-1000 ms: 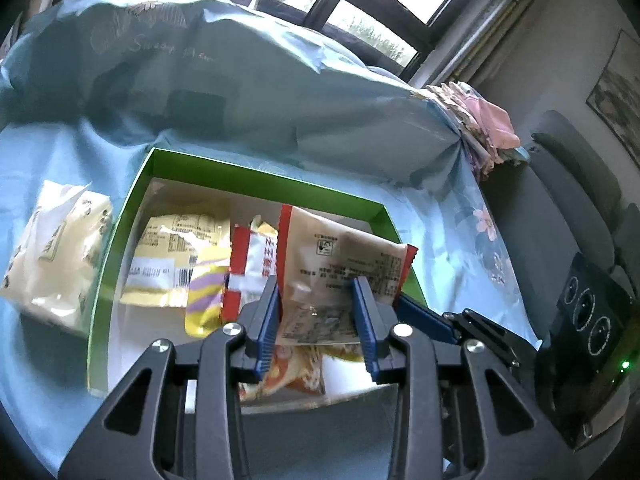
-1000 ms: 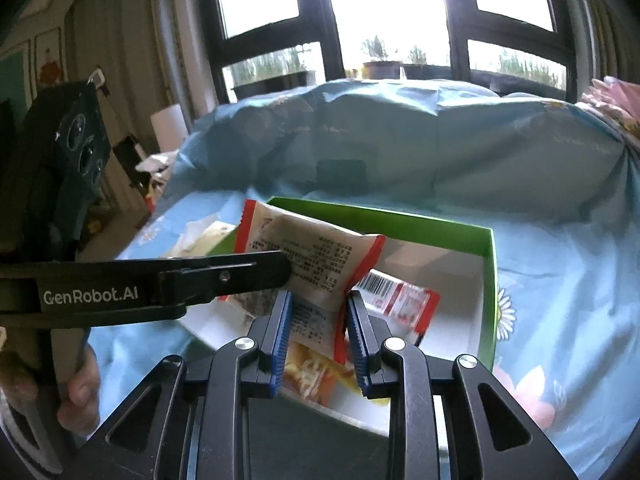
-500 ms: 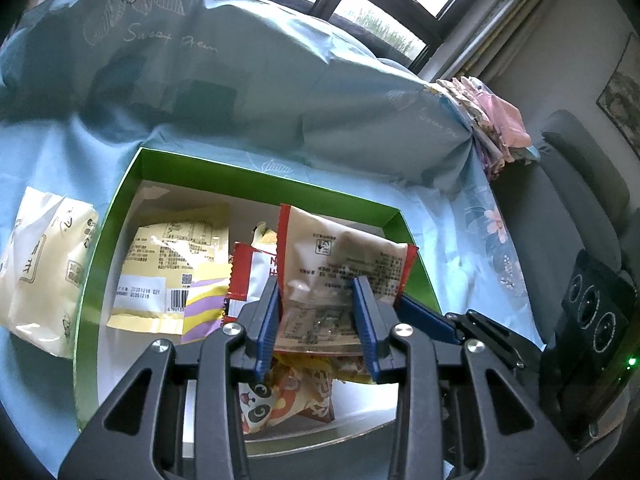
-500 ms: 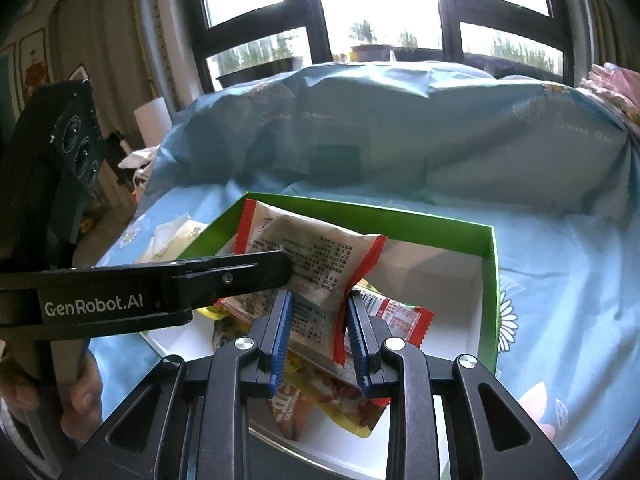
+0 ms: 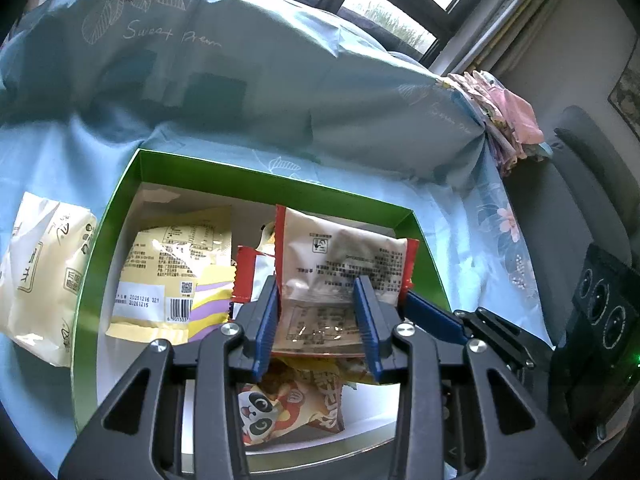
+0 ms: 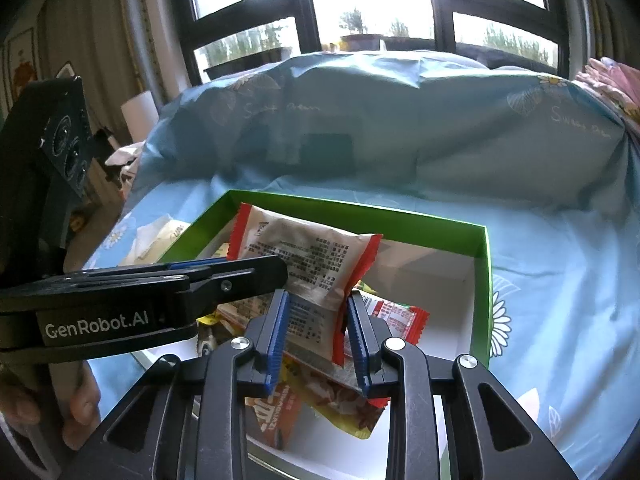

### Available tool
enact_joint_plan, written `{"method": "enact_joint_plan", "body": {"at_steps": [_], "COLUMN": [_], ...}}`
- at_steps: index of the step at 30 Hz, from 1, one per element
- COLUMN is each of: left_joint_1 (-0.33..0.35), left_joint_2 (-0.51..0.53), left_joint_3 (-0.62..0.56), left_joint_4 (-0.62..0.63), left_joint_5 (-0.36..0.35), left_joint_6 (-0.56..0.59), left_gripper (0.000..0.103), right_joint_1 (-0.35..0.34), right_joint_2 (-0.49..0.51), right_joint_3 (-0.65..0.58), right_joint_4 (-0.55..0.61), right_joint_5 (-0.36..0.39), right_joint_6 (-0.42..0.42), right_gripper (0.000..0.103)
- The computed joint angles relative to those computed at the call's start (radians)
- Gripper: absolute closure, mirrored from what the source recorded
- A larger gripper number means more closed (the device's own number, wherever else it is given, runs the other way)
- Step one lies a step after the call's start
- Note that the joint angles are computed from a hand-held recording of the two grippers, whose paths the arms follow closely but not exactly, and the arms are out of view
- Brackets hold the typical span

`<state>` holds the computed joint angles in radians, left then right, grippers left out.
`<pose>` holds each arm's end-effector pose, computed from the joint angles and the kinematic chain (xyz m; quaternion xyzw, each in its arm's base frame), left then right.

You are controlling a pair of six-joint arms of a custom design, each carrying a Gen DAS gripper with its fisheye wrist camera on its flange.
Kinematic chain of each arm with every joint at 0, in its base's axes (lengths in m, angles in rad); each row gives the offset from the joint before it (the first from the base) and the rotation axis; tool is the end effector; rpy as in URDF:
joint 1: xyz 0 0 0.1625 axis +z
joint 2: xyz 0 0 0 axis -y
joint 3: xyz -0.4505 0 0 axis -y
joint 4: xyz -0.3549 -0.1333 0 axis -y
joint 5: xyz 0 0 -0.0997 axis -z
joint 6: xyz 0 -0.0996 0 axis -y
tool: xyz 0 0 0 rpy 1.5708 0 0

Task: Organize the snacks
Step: 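Lift the red-bordered packet over the box rim and lower it inside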

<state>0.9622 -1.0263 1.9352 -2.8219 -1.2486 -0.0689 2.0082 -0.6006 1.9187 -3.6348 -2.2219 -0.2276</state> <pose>-0.1947 -0.5677 0.2124 0.2330 0.9447 -0.2110 0.0932 0.3149 -0.5012 0.0829 0.1779 -0.8721 0.3745 0.2601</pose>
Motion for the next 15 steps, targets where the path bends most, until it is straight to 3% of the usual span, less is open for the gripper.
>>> {"method": "enact_joint_plan", "body": {"at_steps": [15], "left_joint_1": [-0.021], "left_joint_2": [0.013], "left_joint_3": [0.005], "left_joint_4": [-0.004], "left_joint_5": [0.068], "left_joint_6": [-0.006], "left_gripper": [0.066], "right_joint_1": [0.008], "right_joint_2": [0.011], "right_joint_3": [-0.019], "right_joint_4": [0.016], "right_joint_5": [-0.041], "right_joint_6": [0.006], "right_gripper": [0.071]}}
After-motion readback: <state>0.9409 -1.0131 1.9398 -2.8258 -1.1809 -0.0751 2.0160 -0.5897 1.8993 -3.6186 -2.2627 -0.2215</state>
